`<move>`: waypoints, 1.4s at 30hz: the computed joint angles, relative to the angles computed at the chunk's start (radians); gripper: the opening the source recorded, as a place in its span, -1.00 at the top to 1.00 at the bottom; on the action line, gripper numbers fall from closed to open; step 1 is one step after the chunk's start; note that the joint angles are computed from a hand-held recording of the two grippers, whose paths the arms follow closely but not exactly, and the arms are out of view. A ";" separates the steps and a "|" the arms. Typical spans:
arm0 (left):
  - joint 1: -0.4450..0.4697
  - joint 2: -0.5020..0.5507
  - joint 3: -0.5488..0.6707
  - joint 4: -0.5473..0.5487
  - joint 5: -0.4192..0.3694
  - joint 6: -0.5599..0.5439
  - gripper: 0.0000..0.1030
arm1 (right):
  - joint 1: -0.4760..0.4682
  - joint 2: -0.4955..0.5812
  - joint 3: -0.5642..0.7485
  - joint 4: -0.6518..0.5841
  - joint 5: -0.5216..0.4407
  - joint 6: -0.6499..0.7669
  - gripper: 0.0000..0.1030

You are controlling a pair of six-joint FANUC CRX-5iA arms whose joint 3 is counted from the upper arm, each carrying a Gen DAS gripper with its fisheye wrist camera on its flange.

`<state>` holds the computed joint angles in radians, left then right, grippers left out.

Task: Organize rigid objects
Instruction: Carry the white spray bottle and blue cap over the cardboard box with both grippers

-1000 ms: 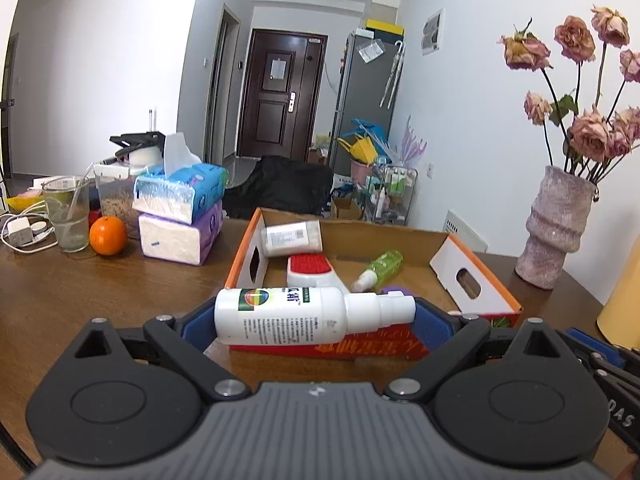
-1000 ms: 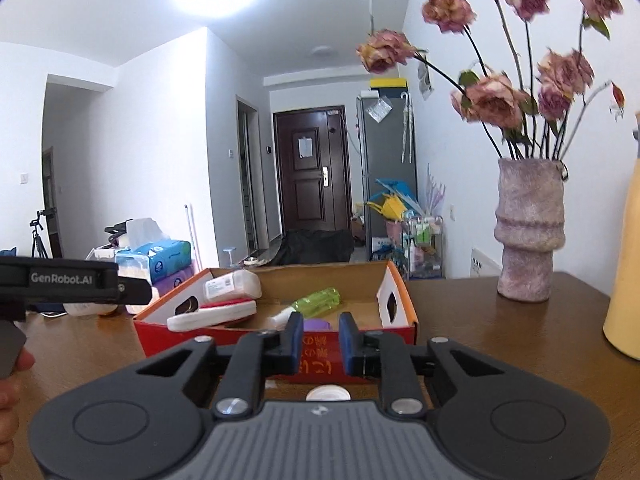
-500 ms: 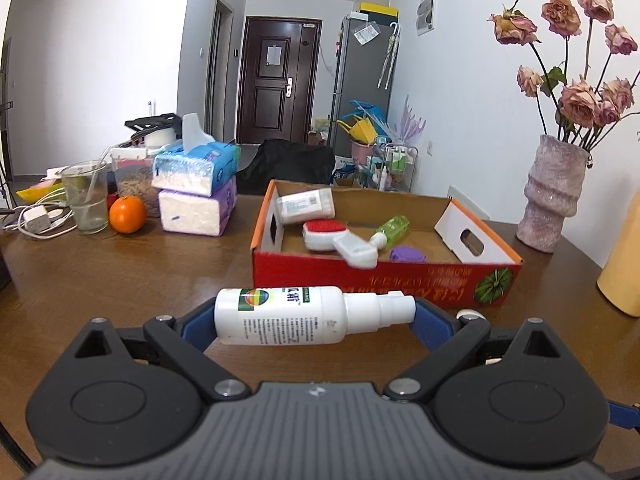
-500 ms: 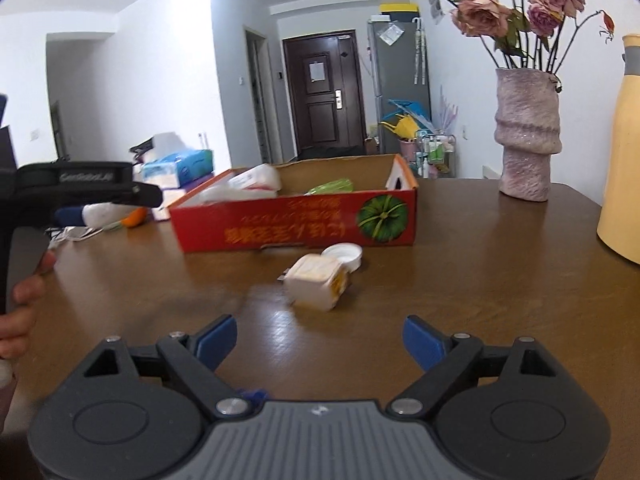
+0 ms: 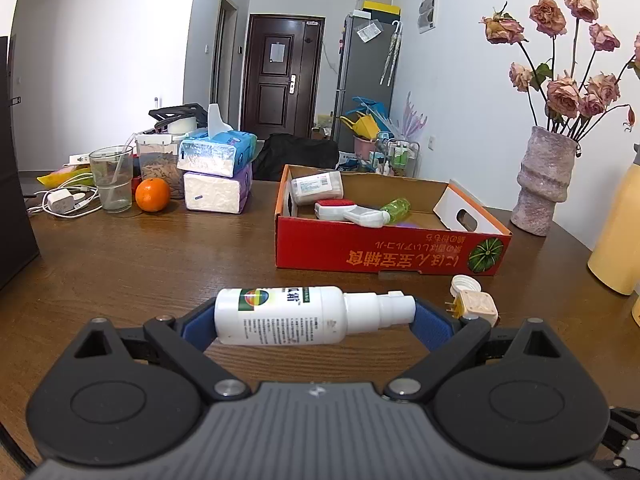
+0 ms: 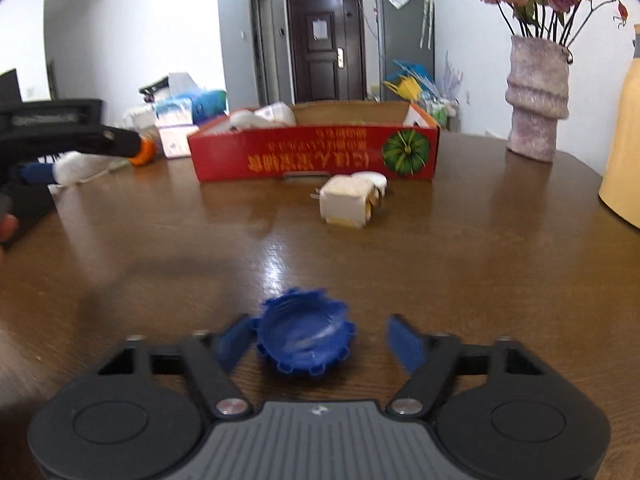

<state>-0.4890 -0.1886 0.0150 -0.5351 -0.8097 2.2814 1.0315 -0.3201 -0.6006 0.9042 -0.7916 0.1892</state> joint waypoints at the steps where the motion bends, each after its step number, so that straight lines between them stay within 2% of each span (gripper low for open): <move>1: -0.001 -0.004 -0.003 0.000 -0.001 0.001 -0.92 | 0.002 0.003 0.002 -0.005 -0.003 0.007 -0.02; 11: -0.004 -0.017 -0.011 -0.003 -0.004 -0.001 -0.92 | 0.000 -0.006 -0.018 0.095 -0.009 -0.063 -0.02; 20: 0.005 0.027 0.041 0.006 0.013 -0.020 -0.92 | -0.086 0.028 0.020 0.206 0.040 -0.102 -0.02; 34: 0.031 0.157 0.184 0.014 0.069 -0.015 -0.92 | -0.277 0.135 0.116 0.397 0.215 -0.195 -0.02; 42: 0.049 0.230 0.268 0.005 0.092 0.031 -0.92 | -0.398 0.212 0.168 0.542 0.334 -0.344 -0.02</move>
<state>-0.4396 0.0409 0.2827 -0.5306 -0.7173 2.3121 0.6332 -0.1085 -0.4323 1.4457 -0.4572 -0.1546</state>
